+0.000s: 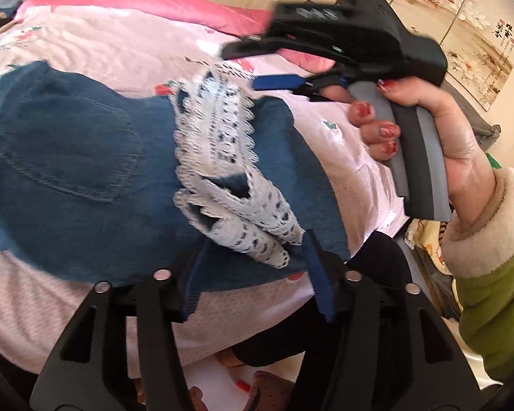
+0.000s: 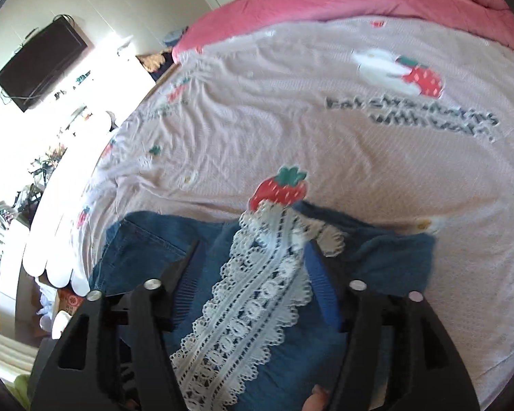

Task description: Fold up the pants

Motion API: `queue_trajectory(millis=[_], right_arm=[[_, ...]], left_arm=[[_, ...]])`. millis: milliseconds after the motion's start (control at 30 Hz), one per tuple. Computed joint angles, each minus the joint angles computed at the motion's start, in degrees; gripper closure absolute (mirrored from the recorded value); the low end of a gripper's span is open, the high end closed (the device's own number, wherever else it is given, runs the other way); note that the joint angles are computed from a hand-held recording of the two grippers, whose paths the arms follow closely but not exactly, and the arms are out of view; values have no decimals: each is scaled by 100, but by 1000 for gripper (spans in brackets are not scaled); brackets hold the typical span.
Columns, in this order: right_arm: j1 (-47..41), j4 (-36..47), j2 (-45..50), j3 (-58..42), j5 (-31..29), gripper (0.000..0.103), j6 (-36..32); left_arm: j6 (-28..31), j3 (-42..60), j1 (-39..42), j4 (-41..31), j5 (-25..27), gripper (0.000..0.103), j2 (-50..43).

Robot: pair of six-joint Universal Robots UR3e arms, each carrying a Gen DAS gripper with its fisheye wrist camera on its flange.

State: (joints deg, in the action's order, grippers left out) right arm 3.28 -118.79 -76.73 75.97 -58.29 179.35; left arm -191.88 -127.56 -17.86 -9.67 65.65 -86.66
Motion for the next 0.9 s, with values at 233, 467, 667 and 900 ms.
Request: queue_trajectory(millis=[233,467,667,900], right_arm=[[-400,-236,-1353,1388,-209,34,-1065],[-721,117,-3487,3485,40,33,-2894],[-393,-52,-4460,4425,-92,33,-3654],[859,-1177,-3814,4661,-1365,101,-3751]], left_arm=[[91,-92,730,-344,-78,44,681],[525,1868,856,-1660,179,39,-378],[463,4616,468,-3014,299,36,-2347],[307,5570,197,-3387,571,36,-3202]])
